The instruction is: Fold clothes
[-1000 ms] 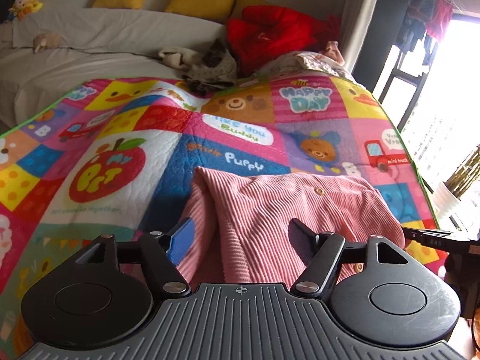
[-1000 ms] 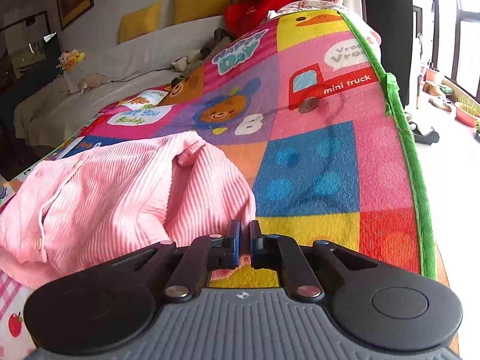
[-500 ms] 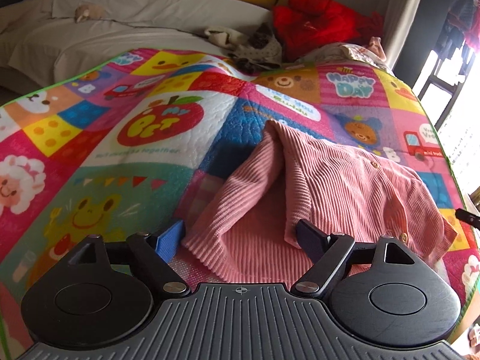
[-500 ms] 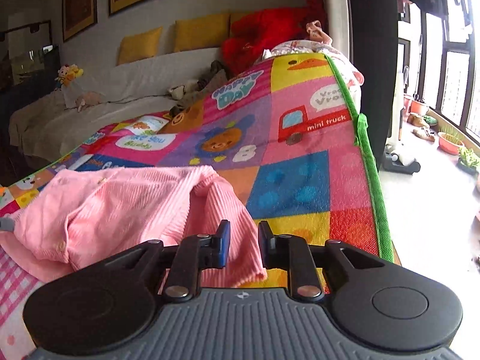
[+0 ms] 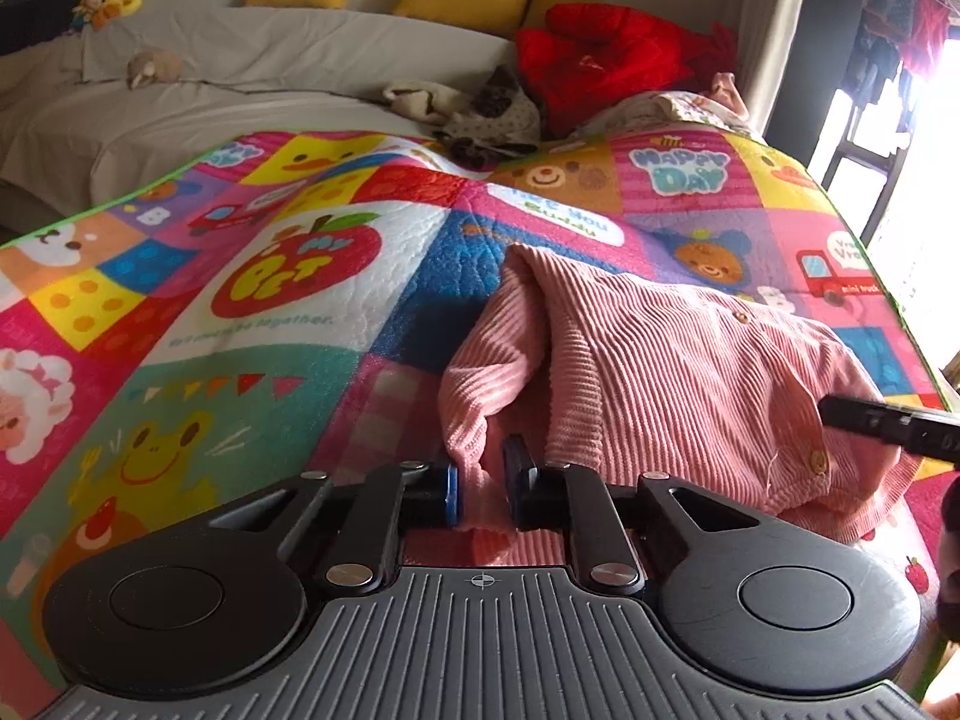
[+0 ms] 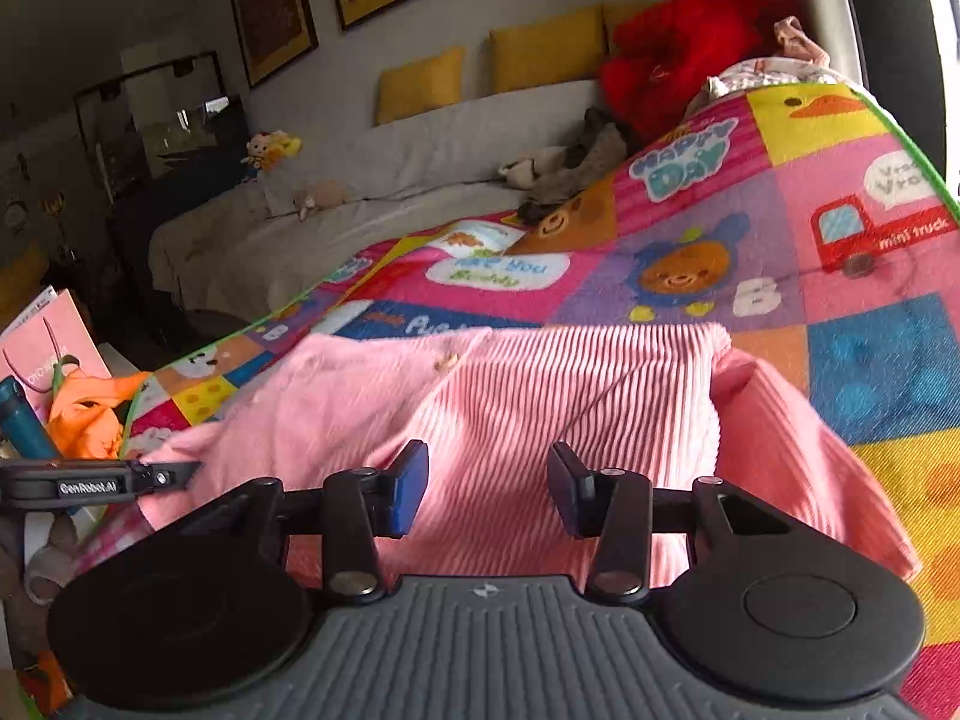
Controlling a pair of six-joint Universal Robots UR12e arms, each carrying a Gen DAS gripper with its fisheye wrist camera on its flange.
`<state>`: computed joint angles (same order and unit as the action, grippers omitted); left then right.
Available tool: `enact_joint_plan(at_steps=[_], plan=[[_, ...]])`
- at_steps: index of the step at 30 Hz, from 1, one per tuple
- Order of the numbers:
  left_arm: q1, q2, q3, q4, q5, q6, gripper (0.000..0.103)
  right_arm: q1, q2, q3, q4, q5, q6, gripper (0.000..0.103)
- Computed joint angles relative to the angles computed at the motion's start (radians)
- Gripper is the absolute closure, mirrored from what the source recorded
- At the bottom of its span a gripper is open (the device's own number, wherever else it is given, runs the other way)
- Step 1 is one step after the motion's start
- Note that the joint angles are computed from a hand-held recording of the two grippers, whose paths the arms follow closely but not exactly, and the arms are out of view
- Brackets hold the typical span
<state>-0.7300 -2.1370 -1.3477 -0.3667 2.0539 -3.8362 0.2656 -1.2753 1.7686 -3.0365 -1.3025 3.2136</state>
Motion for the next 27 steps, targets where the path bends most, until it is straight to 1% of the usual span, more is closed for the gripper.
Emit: enact_joint_plan(at_steps=[3,4,5,10,12,14,17,20,24,27], plan=[[-0.002,-0.003,0.008,0.012,0.012,0.017,0.096,-0.005,-0.002,0.016,-0.019,0.007,0.006,0.057],[-0.003,-0.005,0.016,0.015,0.018,0.029,0.097,-0.008,-0.006,0.019,-0.023,0.015,0.011,0.056],[-0.005,-0.009,0.027,0.019,0.026,0.045,0.097,-0.012,-0.010,0.024,-0.034,0.019,0.020,0.051],[-0.017,-0.041,0.112,0.060,0.050,0.166,0.097,-0.038,-0.045,0.063,-0.124,0.002,0.087,0.047],[-0.022,-0.067,0.173,0.064,0.044,0.225,0.098,-0.051,-0.062,0.085,-0.178,-0.017,0.111,0.044],[-0.027,-0.097,0.239,0.065,0.035,0.283,0.098,-0.065,-0.077,0.106,-0.232,-0.039,0.129,0.044],[-0.038,-0.159,0.359,0.069,-0.015,0.367,0.098,-0.091,-0.094,0.133,-0.293,-0.053,0.162,0.043],[-0.051,-0.238,0.491,0.048,-0.109,0.443,0.098,-0.118,-0.107,0.151,-0.329,-0.052,0.194,0.043],[-0.064,-0.346,0.662,-0.050,-0.241,0.506,0.098,-0.151,-0.119,0.166,-0.346,-0.039,0.229,0.043],[-0.072,-0.412,0.760,-0.141,-0.294,0.515,0.098,-0.175,-0.122,0.167,-0.324,-0.011,0.239,0.043]])
